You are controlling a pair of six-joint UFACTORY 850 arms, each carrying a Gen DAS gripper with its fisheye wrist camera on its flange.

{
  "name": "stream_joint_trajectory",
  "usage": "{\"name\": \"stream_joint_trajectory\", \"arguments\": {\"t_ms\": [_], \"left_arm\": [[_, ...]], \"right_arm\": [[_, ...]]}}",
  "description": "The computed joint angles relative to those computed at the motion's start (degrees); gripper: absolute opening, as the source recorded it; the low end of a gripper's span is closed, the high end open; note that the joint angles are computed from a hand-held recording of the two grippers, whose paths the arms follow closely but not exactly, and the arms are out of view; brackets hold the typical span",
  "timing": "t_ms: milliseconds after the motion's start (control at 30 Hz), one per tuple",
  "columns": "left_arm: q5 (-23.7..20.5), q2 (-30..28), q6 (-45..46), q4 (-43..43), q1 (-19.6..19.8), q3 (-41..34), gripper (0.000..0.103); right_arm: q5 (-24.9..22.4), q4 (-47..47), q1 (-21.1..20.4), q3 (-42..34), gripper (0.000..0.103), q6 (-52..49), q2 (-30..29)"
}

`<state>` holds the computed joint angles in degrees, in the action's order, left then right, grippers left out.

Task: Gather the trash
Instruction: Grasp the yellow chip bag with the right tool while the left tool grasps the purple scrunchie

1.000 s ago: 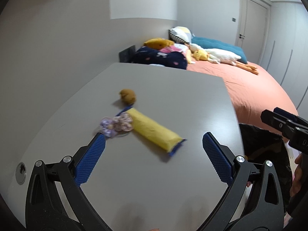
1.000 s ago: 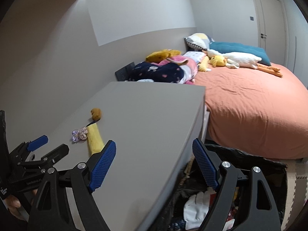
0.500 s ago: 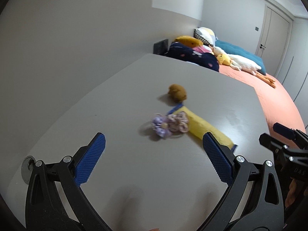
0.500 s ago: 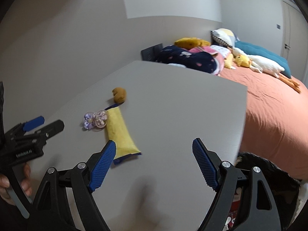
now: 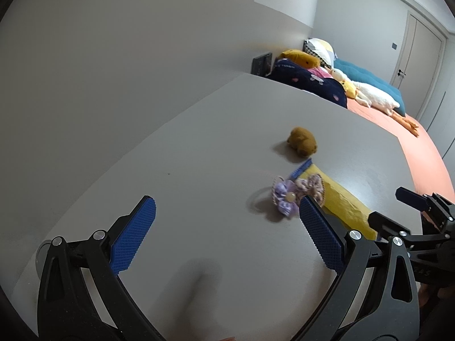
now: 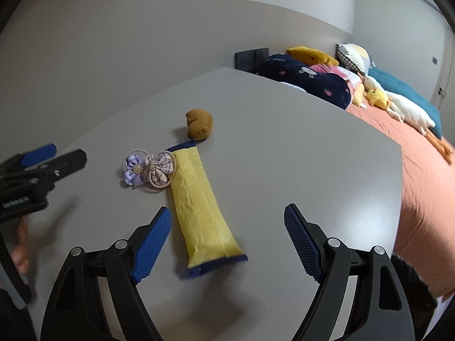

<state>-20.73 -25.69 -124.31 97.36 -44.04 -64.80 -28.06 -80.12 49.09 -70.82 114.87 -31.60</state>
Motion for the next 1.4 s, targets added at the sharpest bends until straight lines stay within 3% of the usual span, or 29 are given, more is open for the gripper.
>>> {"name": "stream_joint_trajectory", "arguments": {"t_ms": [100, 400, 533, 633, 1033, 1133, 1300, 1400], "left_arm": [[0.2, 0.0, 0.2, -0.1, 0.4, 0.0, 0.097], [0.8, -2.4, 7.2, -4.8, 0.4, -2.9, 0.097], [0.9, -3.5, 10.7, -7.7, 0.3, -4.1, 0.097], [0.9, -4.3, 12.5, -8.7, 0.1, -5.2, 0.097], [-1.1, -8.5, 21.0, -15.0, -1.3, -10.4, 0.097], [-2.0, -10.4, 26.9, -20.0, -1.6, -13.0, 0.086], [-1.8, -12.1, 30.7, -23.5, -1.5, -14.9, 0.056], [-1.4, -12.1, 31.1, -23.8, -1.5, -14.9, 0.049]], "right_arm": [[0.1, 2.2, -0.3, -2.3, 0.078, -4.0, -1.8], [1.9, 9.3, -1.7, -7.1, 0.051, -14.3, -5.6], [3.0, 8.9, -1.9, -6.6, 0.025, -14.4, -5.2], [3.6, 5.5, -1.9, -5.1, 0.015, -10.5, -4.2], [2.2, -3.6, -2.8, 2.8, 0.013, 4.4, 1.4], [1.9, -4.9, -3.2, 4.3, 0.013, 6.4, 2.6], [1.4, -7.5, -3.8, 6.8, 0.013, 10.3, 4.4], [1.4, -8.2, -4.1, 7.6, 0.013, 11.5, 4.9]]}}
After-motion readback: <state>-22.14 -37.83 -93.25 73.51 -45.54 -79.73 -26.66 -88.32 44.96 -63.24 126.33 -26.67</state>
